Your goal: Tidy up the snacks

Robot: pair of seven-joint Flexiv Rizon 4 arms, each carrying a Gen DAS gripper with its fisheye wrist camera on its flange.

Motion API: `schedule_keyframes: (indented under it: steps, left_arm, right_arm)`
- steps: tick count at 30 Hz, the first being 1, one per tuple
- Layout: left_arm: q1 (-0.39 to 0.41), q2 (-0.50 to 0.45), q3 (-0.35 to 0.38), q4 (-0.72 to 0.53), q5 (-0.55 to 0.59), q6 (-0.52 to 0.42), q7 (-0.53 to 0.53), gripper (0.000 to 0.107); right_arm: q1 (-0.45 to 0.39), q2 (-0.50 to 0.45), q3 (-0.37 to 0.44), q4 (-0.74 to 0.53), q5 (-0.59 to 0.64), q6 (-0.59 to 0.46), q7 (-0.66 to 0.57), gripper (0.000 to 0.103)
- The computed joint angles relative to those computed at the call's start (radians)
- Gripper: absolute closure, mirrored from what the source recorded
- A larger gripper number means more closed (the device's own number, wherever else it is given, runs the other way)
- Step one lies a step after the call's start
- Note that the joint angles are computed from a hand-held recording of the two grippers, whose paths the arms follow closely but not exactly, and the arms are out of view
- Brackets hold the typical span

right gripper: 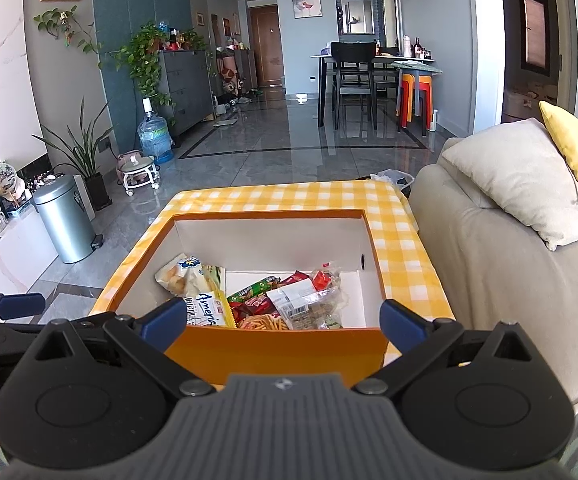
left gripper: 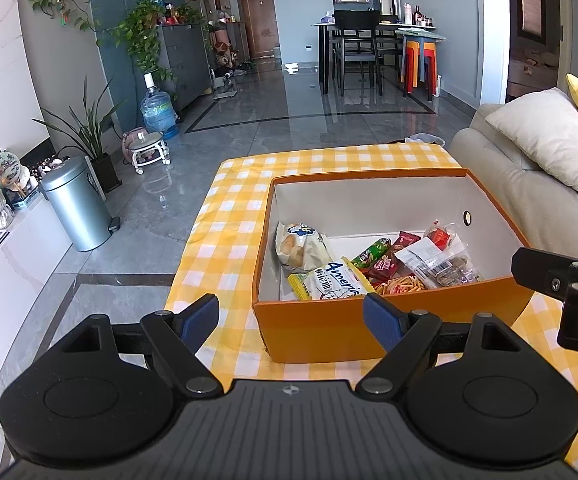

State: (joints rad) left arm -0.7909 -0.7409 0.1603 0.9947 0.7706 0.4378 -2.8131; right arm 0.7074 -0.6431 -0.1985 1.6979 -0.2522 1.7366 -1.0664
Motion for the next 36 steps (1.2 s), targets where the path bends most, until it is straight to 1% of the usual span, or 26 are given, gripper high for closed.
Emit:
schedule_keyframes:
  steps: [26, 36]
  left_arm:
    - [0.002, 0.002, -0.002, 0.002, -0.005, 0.004, 0.008, 0.011]
    - [-0.004, 0.001, -0.002, 0.008, -0.004, 0.009, -0.007, 0.011]
  right_arm:
    - [0.015, 0.004, -0.003, 0.009, -0.005, -0.013, 0.009, 0.004]
    - [0.009, 0.005, 0.002, 0.004, -0.023, -0.025, 0.024, 0.004]
